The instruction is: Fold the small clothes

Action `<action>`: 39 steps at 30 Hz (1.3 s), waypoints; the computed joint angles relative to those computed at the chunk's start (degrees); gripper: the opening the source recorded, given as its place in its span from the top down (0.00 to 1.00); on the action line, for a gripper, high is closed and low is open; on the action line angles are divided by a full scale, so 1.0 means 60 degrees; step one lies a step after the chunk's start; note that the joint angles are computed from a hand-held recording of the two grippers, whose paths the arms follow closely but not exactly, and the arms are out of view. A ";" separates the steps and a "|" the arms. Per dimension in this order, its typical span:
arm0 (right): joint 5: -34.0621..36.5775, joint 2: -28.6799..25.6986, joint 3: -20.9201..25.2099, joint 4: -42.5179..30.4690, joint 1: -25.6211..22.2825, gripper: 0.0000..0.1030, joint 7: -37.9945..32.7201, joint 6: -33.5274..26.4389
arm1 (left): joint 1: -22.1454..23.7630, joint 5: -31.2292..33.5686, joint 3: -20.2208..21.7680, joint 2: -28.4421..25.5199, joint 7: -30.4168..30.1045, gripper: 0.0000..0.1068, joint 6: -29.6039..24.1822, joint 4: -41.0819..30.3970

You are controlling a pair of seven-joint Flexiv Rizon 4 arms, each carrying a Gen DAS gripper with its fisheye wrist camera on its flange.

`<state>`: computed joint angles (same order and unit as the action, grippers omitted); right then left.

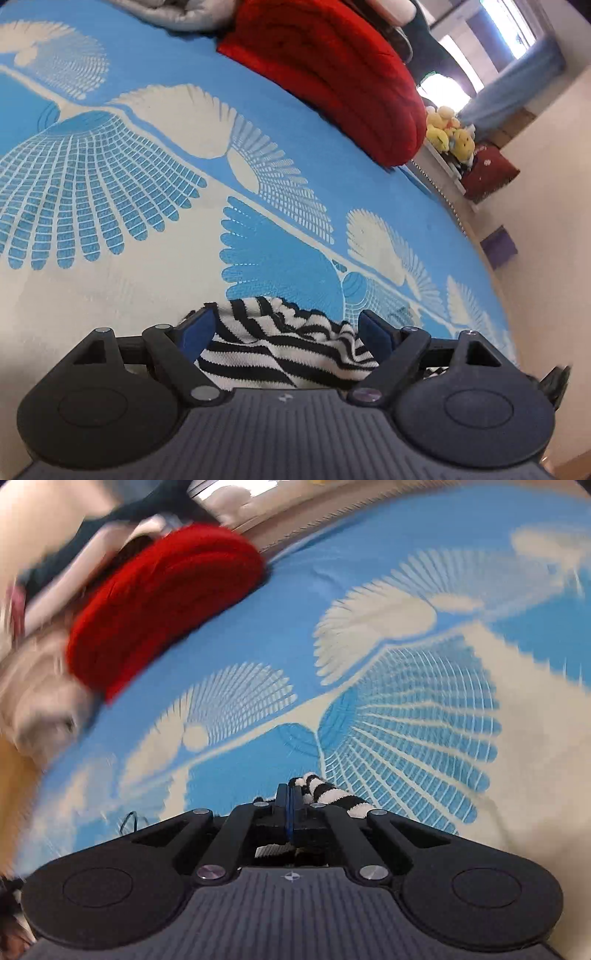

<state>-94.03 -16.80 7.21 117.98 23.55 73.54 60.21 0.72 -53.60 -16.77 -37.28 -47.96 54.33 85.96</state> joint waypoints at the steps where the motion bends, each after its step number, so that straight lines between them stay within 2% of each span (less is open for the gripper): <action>1: 0.0058 0.0043 0.0022 0.0018 -0.0003 1.00 0.0068 0.0007 | -0.0010 0.0119 0.0077 0.0038 -0.0153 0.17 -0.0123 -0.0040; 4: 0.1216 0.0276 0.0232 0.0000 0.0211 0.98 -0.0708 -0.0315 | -0.0088 0.0751 0.0408 0.0326 -0.0467 0.17 -0.0341 -0.0068; 5: 0.2058 0.0446 0.0388 -0.0051 0.0392 0.91 -0.1505 -0.0645 | -0.0054 0.0779 0.0407 0.0581 -0.0257 0.17 -0.0239 0.0136; 7: 0.3539 0.0764 0.0674 -0.0339 0.0887 0.63 -0.3186 -0.1701 | -0.0067 0.1067 0.0599 0.1103 -0.0065 0.16 -0.0209 0.0457; 8: 0.4096 0.0805 0.0771 -0.0565 0.1143 0.42 -0.3860 -0.2256 | -0.0156 0.1341 0.0810 0.1443 -0.0125 0.16 -0.0102 0.0680; 9: 0.4540 0.0923 0.0915 -0.0794 0.1470 0.31 -0.4469 -0.2929 | -0.0272 0.1630 0.1016 0.1776 -0.0213 0.16 0.0070 0.0945; 12: 0.5100 0.1031 0.1375 -0.1514 0.2554 0.28 -0.5797 -0.4629 | -0.0689 0.2744 0.1682 0.2931 -0.0788 0.16 0.0785 0.1922; 14: 0.5150 0.0718 0.1632 -0.2194 0.3521 0.23 -0.6251 -0.6082 | -0.0779 0.3012 0.1880 0.3852 -0.0837 0.15 0.1044 0.2887; 16: 0.5121 0.0202 0.1683 -0.2919 0.4457 0.19 -0.6500 -0.7287 | -0.0942 0.3311 0.2119 0.4833 -0.0740 0.04 0.1398 0.4017; 19: 0.5084 -0.0862 0.1520 -0.4145 0.5999 0.16 -0.6909 -0.9164 | -0.1354 0.3934 0.2470 0.6092 -0.0784 0.04 0.2915 0.5867; 21: 0.5263 -0.1565 0.1249 -0.4957 0.6902 0.15 -0.6995 -1.0278 | -0.1436 0.4886 0.2699 0.6668 -0.1267 0.04 0.3295 0.6668; 22: 0.5427 -0.1881 0.1113 -0.5329 0.7248 0.15 -0.7045 -1.0687 | -0.1513 0.4973 0.2791 0.6919 -0.1232 0.04 0.3504 0.7097; 26: 0.5585 -0.2216 0.0851 -0.5433 0.7755 0.15 -0.6723 -1.0337 | -0.1868 0.4185 0.3143 0.7365 -0.0628 0.04 0.3533 0.8054; 29: 0.5495 -0.2429 0.0657 -0.5512 0.8021 0.15 -0.6995 -1.0523 | -0.1849 0.4386 0.3171 0.7408 -0.0498 0.04 0.3822 0.8378; 34: 0.5060 -0.2669 0.0417 -0.5630 0.8299 0.15 -0.7275 -1.0630 | -0.1906 0.4214 0.3213 0.7274 -0.0228 0.04 0.4114 0.8440; 39: 0.5020 -0.2771 0.0316 -0.5706 0.8236 0.15 -0.7606 -1.0428 | -0.1759 0.4286 0.3182 0.7227 -0.0484 0.04 0.3906 0.8284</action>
